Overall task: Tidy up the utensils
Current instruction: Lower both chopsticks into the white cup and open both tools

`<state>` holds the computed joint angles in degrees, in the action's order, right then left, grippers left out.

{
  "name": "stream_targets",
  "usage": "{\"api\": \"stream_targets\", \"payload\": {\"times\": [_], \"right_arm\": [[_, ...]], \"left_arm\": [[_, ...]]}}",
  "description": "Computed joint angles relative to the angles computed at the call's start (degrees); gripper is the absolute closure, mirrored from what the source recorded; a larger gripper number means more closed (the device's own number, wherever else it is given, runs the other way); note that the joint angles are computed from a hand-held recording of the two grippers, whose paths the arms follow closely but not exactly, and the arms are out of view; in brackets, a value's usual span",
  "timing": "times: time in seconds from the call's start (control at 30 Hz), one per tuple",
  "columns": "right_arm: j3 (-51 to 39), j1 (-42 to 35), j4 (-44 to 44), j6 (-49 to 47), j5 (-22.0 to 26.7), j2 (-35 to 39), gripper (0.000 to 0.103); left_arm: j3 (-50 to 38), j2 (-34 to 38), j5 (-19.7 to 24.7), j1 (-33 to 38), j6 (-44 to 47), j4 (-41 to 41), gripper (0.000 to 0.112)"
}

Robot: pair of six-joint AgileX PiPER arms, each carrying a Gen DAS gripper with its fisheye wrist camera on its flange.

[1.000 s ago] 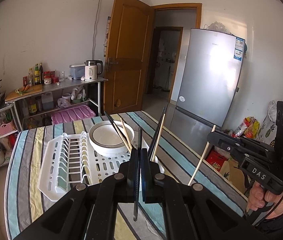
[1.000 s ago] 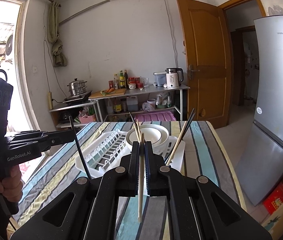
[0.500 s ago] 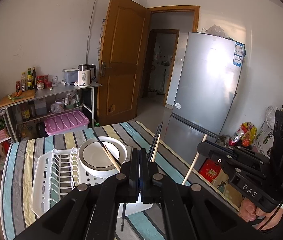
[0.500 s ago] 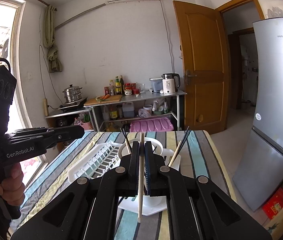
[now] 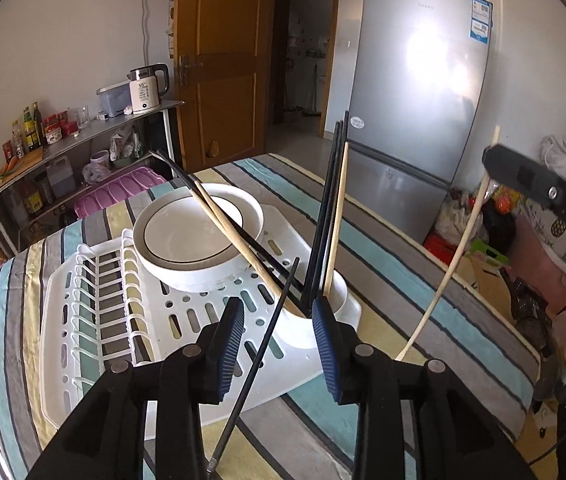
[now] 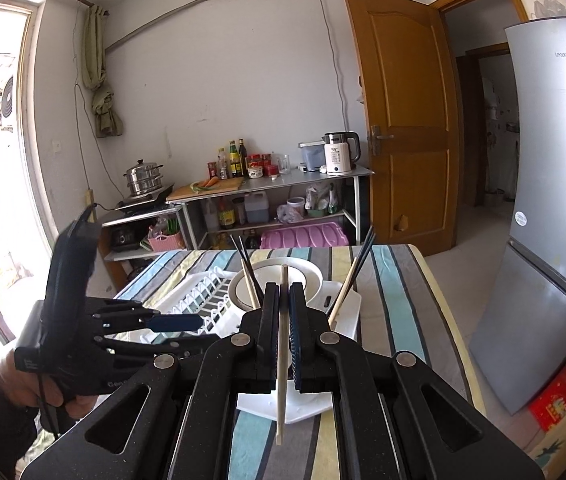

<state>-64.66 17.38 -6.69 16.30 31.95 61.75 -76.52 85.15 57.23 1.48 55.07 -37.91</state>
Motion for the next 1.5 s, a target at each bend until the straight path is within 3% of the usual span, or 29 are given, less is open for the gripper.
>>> {"api": "stream_targets", "payload": {"times": [0.43,0.47,0.53,0.7,0.93,1.3,1.5], "right_arm": [[0.4,-3.1,6.0,-6.1,-1.6,2.1,0.098],[0.4,-3.2,6.1,-6.2,-1.7,2.3,0.098],[0.4,-3.4,6.4,-6.4,-1.8,2.6,0.098],[0.1,-3.0,5.5,-5.5,-2.1,3.2,0.098],[-0.5,-2.3,4.2,-4.0,-2.3,3.2,0.098],[-3.2,-2.0,1.8,-1.9,-1.5,3.5,0.098],[-5.1,-3.5,3.8,-3.2,-2.8,5.0,0.098]], "left_arm": [[1.0,8.6,-10.0,-9.8,-2.3,13.5,0.077],[1.0,9.0,-10.6,-10.2,-2.7,14.1,0.078],[1.1,9.6,-11.3,-10.6,-3.0,14.5,0.105],[2.4,7.8,-12.3,-9.3,-1.6,12.2,0.107],[0.4,2.3,-6.4,-3.3,2.2,4.0,0.107],[-9.8,-1.8,2.7,0.8,-1.7,-2.4,0.108],[-16.8,-0.1,3.3,-0.3,-7.8,-3.3,0.108]]}}
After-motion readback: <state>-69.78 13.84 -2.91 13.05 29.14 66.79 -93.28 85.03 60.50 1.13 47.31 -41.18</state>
